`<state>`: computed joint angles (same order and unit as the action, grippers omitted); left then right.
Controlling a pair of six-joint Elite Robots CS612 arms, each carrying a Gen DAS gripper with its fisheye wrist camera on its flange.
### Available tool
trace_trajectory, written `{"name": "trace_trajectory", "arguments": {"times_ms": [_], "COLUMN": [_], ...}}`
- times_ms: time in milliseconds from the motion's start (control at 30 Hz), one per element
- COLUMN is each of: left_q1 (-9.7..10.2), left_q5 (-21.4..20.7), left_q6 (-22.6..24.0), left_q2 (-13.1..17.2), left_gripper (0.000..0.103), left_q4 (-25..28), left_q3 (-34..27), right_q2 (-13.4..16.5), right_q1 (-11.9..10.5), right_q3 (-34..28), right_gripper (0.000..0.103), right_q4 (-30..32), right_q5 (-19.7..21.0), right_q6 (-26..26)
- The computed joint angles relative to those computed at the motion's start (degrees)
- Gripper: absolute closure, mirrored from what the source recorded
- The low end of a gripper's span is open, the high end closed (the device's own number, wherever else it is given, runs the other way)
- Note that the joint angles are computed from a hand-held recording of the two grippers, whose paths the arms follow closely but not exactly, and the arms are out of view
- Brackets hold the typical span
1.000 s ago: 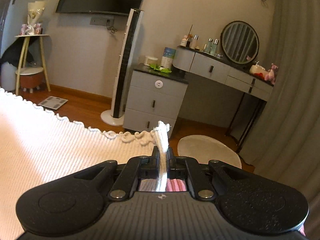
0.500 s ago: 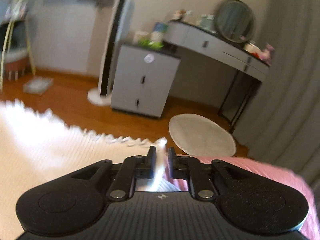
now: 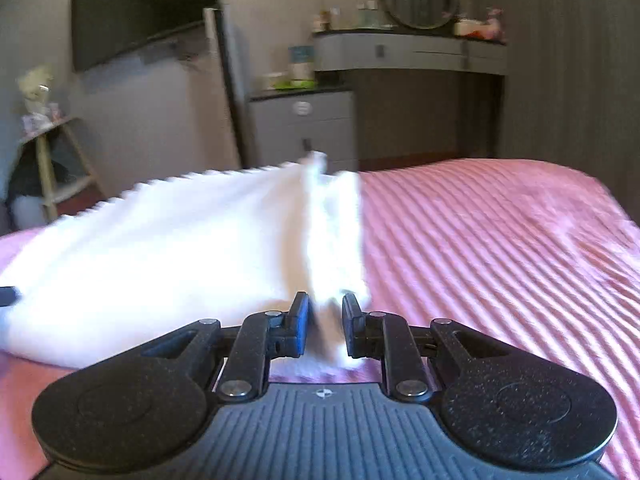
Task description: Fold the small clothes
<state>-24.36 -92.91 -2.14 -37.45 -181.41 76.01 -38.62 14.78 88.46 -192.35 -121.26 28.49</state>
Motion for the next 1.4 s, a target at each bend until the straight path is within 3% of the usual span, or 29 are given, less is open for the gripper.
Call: {"name": "trace_trajectory", "arguments": {"times_ms": [33,100,200,300,467,600,767,933,1300,1400], "left_q1": [0.01,0.11,0.73,0.61,0.71,1.24,1.04,0.3,-0.36,-0.05], "left_q5": [0.6,2.3,2.0,3.8,5.4,2.6,0.7,1.4,3.9,3.4], "left_q6": [-0.6,-3.8,-10.7,-11.6,-14.5,-19.1,-19.5,-18.2,-15.7,-16.3], "left_q2": [-0.1,-0.1,-0.4,-1.0,-1.9,-1.5,-1.0,-0.4,1.2,1.7], "left_gripper": [0.056,0.063,0.06,0.054,0.042,0.042,0.041,0.024,0.029,0.033], "left_q4": [0.1,1.4,2.8,3.3,4.1,5.8,7.1,8.9,12.4,13.2], "left_q3": [0.0,-0.6,-0.6,-0.1,0.5,-0.7,-1.8,-3.4,-6.7,-7.7], "right_q2": [-0.2,-0.9,-2.1,-2.5,-1.0,0.3,0.6,1.0,0.6,0.8], "right_q1": [0.1,0.4,0.7,0.7,0.4,-0.1,-1.4,-1.5,-1.4,-0.8], "right_q3": [0.1,0.8,3.1,4.8,4.3,2.9,3.3,2.7,3.0,2.3], "right_gripper": [0.074,0.072,0.072,0.072,0.072,0.072,0.072,0.072,0.07,0.07], "right_q4": [1.0,1.6,0.2,-2.2,-8.6,-10.2,-10.8,-9.9,-10.2,-9.6], "right_q5": [-1.7,-3.8,-3.0,-1.3,2.9,3.9,6.9,5.8,2.8,-0.3], "right_q6": [1.4,4.1,7.4,8.8,5.8,4.0,8.3,7.9,9.4,6.4]}}
